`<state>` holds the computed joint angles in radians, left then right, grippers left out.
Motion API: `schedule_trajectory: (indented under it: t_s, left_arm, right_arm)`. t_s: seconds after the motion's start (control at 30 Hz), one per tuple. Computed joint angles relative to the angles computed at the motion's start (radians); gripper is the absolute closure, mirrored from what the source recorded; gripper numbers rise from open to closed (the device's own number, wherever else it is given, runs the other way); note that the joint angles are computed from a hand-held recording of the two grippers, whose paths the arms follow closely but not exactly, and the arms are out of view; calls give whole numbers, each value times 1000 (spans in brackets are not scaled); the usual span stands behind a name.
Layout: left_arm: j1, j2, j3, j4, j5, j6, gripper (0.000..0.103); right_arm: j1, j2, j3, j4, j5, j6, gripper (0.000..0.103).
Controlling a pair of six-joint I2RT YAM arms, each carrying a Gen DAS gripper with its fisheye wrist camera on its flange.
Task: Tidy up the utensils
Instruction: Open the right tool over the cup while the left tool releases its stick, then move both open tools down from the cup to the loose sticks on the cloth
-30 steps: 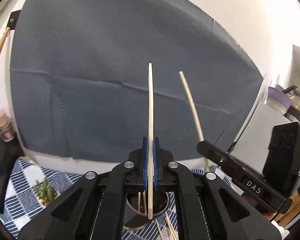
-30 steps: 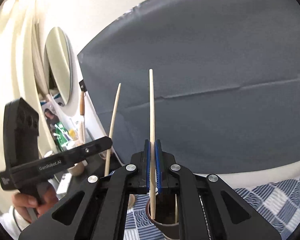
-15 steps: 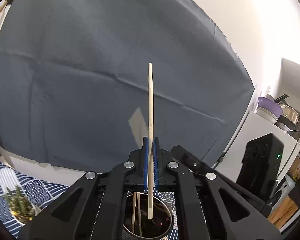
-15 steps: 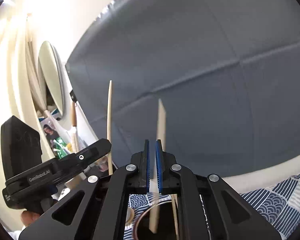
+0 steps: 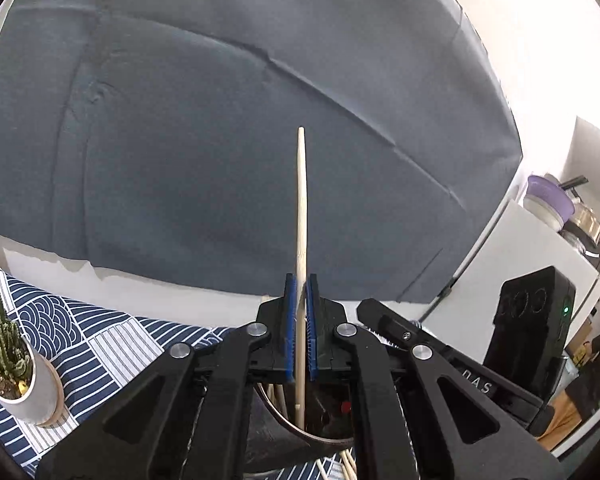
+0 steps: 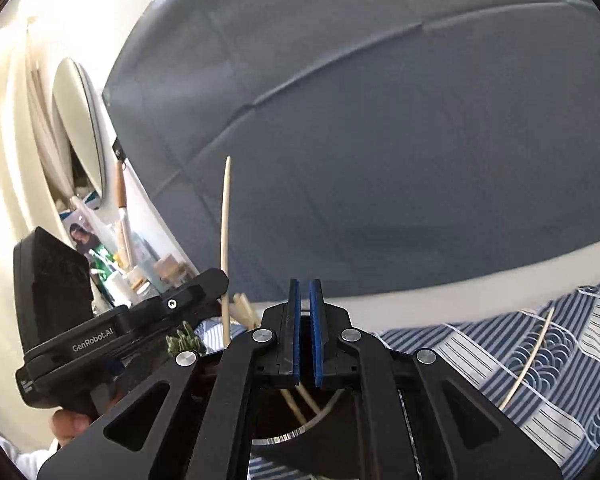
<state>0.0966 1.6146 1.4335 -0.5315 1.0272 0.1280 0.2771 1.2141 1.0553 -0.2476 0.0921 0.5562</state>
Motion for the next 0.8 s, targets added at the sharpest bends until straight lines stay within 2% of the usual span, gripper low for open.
schedule_trajectory:
  t_s: [0.1,0.13,0.2,0.27,0.33,0.5,0.73,0.8]
  left_arm:
    - [-2,-14,-1,-20,-3,11,97]
    - [3,-17,0,-34,-1,22,93]
    - [11,-31,-14,-28,-4,20,77]
    - [18,-50,-23,-32,-3,18,71]
    - [18,-62,-34,-31,-7,16,69]
    - [29,-95,-55,-42,-25,16,51]
    - [41,-140,-86,-55,-54,59,39]
    - [42,-149,-93,-58,-67,70,33]
  right_arm:
    - [3,-61,-20,-54,22,7,97]
    - [1,-82,-26,-73,28,13,97]
    - [-9,-124,-40,-117,40,15,96]
    - [-21,-162,-48,-160,53,19,96]
    - [-42,-208,-67,-193,55,18,96]
    - [-101,-268,-71,-290,61,15,95]
    - [-208,-297,-71,-410,26,-14,94]
    - [-222,-291,-70,-433,29,-18,90]
